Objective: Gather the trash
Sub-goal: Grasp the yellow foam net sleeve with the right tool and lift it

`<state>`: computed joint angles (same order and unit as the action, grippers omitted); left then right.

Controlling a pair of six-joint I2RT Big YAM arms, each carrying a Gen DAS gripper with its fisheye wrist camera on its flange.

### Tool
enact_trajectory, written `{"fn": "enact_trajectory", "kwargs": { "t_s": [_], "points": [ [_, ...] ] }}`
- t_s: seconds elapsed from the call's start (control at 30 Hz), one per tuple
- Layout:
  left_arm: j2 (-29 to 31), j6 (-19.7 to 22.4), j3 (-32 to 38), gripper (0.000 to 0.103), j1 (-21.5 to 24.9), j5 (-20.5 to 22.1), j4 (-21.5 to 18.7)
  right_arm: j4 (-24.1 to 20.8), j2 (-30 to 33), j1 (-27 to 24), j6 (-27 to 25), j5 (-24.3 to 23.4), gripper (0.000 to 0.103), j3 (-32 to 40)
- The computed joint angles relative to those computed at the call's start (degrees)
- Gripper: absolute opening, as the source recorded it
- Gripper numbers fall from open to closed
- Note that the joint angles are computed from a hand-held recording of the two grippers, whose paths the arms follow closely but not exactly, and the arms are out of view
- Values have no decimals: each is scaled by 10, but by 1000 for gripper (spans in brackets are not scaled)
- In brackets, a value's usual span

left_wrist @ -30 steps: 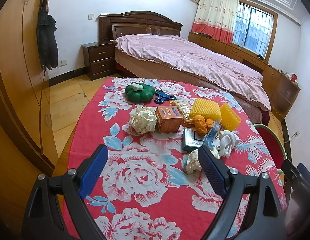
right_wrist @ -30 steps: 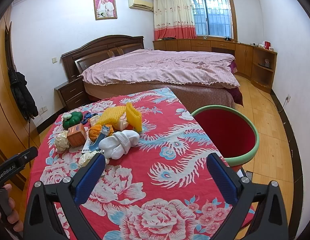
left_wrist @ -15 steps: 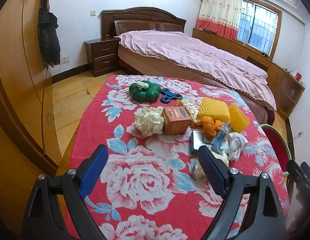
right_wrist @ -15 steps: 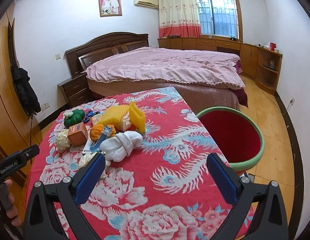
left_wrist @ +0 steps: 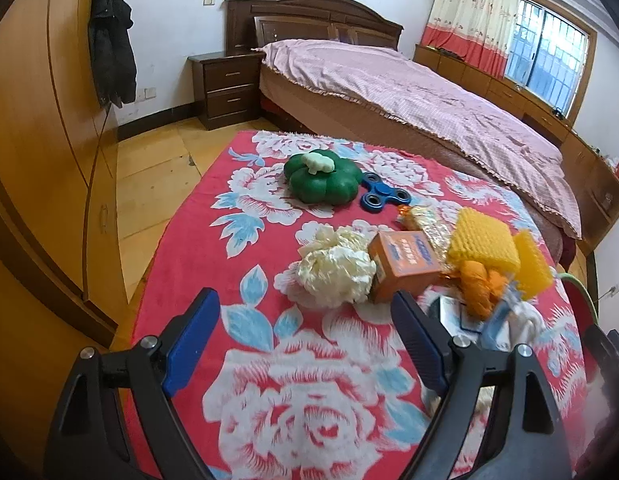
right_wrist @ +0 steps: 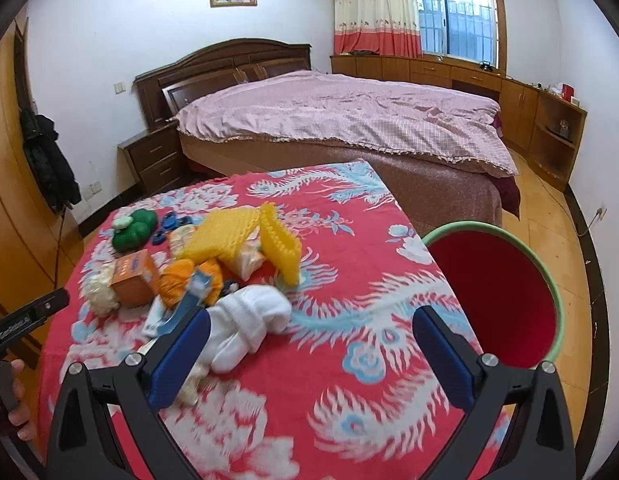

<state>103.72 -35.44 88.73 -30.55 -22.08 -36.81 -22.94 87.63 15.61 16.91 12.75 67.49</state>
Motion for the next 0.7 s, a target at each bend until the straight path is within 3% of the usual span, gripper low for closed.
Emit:
{"fn": "enact_trajectory", "kwargs": {
  "t_s": [0.13, 0.3, 0.57, 0.7],
  "points": [
    [26, 6, 26, 86, 8, 16, -7, -19, 46, -15, 2, -22, 103, 43],
    [51, 9, 49, 71, 17, 41, -7, -28, 91, -29, -12, -57, 91, 86],
    [72, 1, 61, 67, 30, 105, 13, -30, 139, -38, -15, -103, 71, 125],
    [78, 9, 58, 51, 33, 147, 36, -23, 148, -41, -12, -110, 62, 129]
  ]
}}
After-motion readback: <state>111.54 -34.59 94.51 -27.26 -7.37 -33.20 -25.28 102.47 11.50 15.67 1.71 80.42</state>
